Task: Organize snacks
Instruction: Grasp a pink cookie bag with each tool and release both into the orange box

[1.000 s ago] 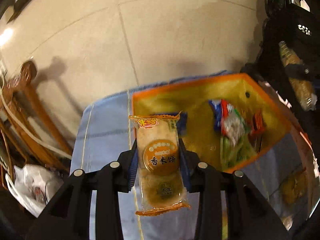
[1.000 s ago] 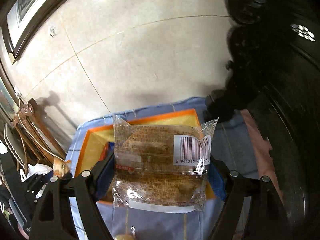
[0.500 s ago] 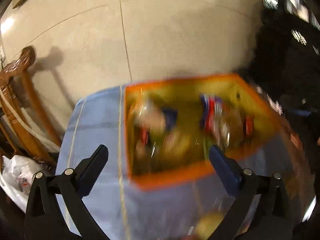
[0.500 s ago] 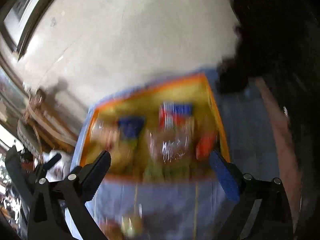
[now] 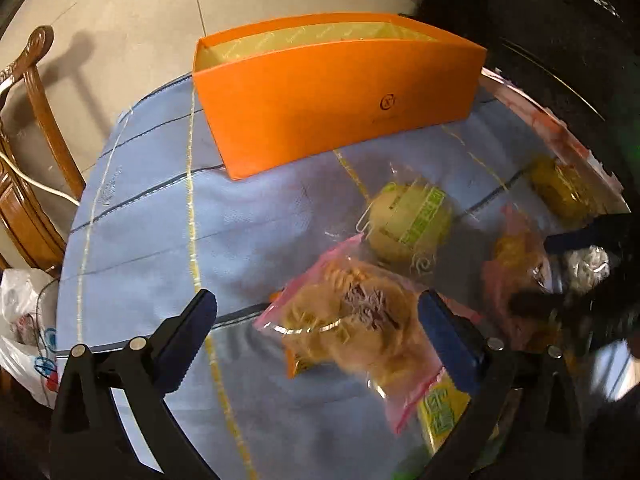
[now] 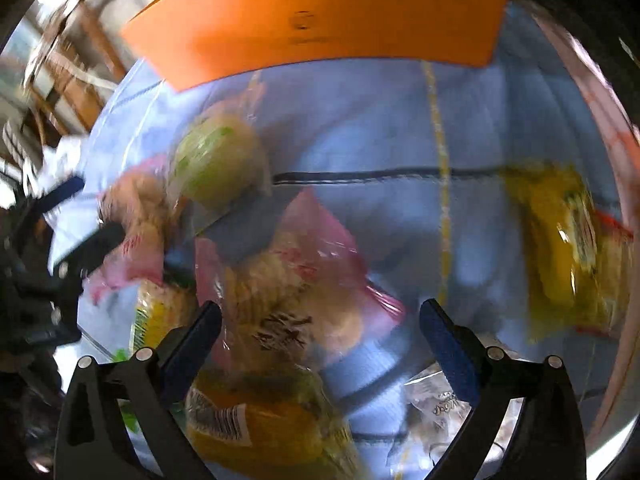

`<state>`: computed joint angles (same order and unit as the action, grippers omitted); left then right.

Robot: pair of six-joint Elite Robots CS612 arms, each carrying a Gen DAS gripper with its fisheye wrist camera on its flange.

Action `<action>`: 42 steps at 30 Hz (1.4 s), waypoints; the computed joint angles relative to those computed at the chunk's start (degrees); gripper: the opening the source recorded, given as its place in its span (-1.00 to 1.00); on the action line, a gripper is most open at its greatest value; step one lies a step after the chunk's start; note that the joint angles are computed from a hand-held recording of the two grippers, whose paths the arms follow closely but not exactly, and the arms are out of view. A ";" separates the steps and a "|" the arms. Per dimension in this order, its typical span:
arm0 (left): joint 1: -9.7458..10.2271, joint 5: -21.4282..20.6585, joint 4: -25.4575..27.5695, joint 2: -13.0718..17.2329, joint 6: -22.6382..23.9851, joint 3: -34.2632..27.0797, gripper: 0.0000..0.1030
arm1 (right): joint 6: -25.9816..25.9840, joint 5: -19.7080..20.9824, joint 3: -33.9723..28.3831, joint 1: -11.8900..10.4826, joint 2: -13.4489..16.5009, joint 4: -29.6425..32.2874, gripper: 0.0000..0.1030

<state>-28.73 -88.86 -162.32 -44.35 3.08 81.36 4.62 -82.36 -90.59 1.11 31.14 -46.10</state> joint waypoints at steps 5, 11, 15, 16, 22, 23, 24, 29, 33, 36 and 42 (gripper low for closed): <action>0.40 -4.58 0.44 1.53 -3.28 -1.15 0.74 | -1.24 0.35 -0.17 0.86 0.57 -2.21 0.65; 1.69 -13.57 6.43 0.62 -9.16 -2.18 -0.29 | 3.14 2.67 -0.03 0.61 -0.57 -0.16 -0.40; 1.28 -10.37 5.22 -1.41 -5.12 -0.40 -0.32 | 3.56 3.82 -1.77 0.22 -0.49 -2.19 -0.40; 1.39 -10.36 4.53 -1.84 -5.11 -0.05 -0.32 | 4.06 4.57 -2.15 -0.02 -0.75 -3.15 -0.40; 2.32 -8.58 2.04 -3.27 -6.94 -0.61 -0.32 | 5.10 5.97 -2.29 -1.10 -2.37 -8.57 -0.40; 2.41 -8.21 1.65 -3.26 -7.03 -1.01 -0.32 | 4.76 5.57 -1.97 -1.22 -2.79 -9.40 -0.40; 2.41 -6.98 1.21 -3.17 -6.86 -1.71 -0.32 | 4.23 5.04 -1.75 -1.44 -3.25 -10.30 -0.40; 2.50 -3.92 1.08 -1.86 -6.80 -6.23 -0.32 | 3.98 5.61 1.67 -3.42 -5.38 -16.07 -0.40; 1.35 5.32 4.56 2.64 -9.89 -16.24 -0.32 | 6.30 4.41 7.44 -4.34 -7.33 -24.29 -0.39; 1.42 5.74 9.69 6.91 -14.43 -25.42 -0.32 | 12.09 6.04 14.37 -5.02 -9.25 -33.12 -0.39; 0.41 9.29 18.46 15.25 -10.81 -42.38 -0.32 | 8.37 2.55 27.28 -4.88 -14.22 -37.55 -0.39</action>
